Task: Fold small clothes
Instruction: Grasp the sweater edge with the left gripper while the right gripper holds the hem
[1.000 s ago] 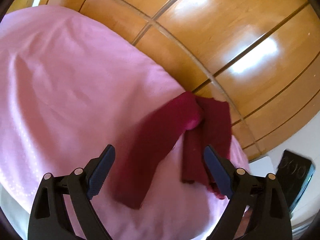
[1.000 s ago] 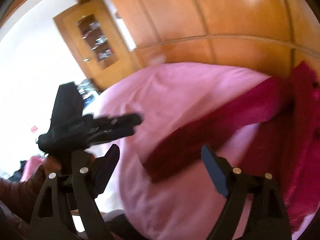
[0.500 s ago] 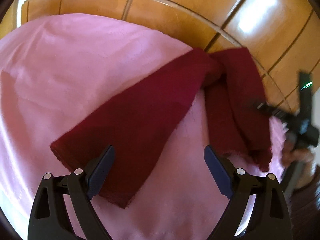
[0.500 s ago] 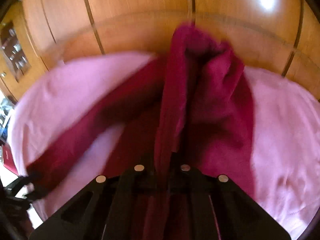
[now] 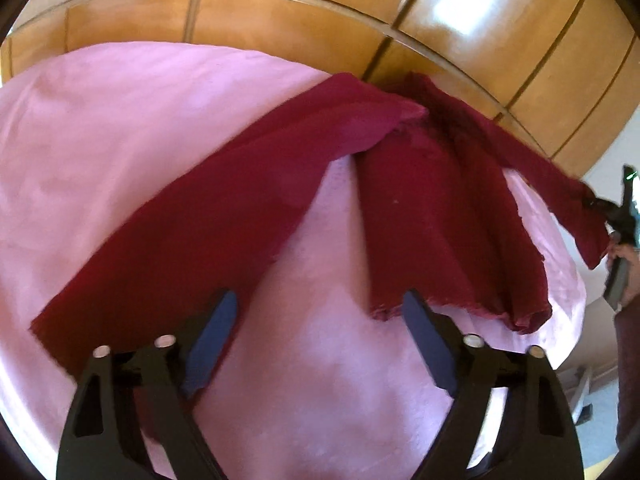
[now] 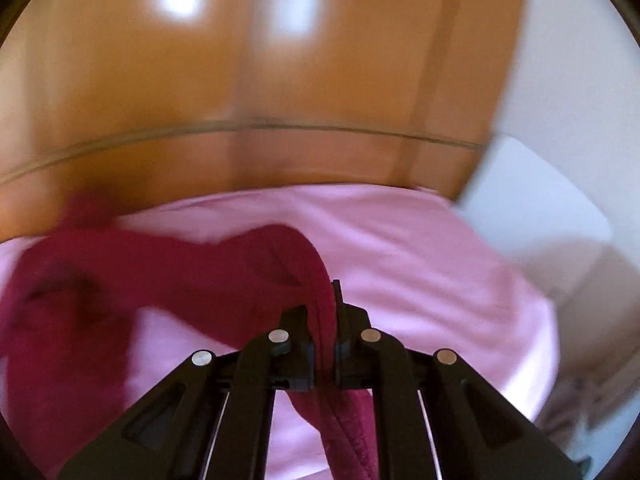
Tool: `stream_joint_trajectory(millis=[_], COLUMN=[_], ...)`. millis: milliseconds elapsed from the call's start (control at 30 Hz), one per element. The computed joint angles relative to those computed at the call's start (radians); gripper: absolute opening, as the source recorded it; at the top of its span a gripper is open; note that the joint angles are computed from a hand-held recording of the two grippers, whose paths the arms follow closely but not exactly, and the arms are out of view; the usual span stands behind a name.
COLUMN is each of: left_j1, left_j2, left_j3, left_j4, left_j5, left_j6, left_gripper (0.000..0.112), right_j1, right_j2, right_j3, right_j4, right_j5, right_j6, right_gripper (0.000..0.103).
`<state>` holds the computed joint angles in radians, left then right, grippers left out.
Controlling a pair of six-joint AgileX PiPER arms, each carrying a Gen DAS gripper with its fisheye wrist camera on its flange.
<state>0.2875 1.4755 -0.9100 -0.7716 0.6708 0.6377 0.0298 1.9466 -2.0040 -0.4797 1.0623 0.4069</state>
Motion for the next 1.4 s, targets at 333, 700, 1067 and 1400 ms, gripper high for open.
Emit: stream_joint_trajectory(millis=[333,700,1067,1400], left_j1=[-0.112,-0.229,0.059,0.163], left_j2=[0.192,0.312,0.036,-0.241], left_j3=[-0.173,-0.295,-0.041,0.267], left_j4=[-0.017,0.091,-0.072,-0.063], left_j5=[0.030,-0.006,0.045,0.201], left_j6=[-0.104,-0.223,0.037,0.074], left_gripper=[0.072,0.010,0.001,0.001], right_j1=[-0.010,0.254,0.136,0.112], right_j2=[-0.131,-0.203,-0.405,-0.466], right_j3=[0.233,0.608,0.613,0.837], right_j4=[0.314,0.928,0.794,0.373], right_j5=[-0.083,-0.165,-0.091,-0.092], right_j6=[-0.126,-0.380,-0.486,-0.265], right_gripper=[0.080,0.037,0.006,0.004])
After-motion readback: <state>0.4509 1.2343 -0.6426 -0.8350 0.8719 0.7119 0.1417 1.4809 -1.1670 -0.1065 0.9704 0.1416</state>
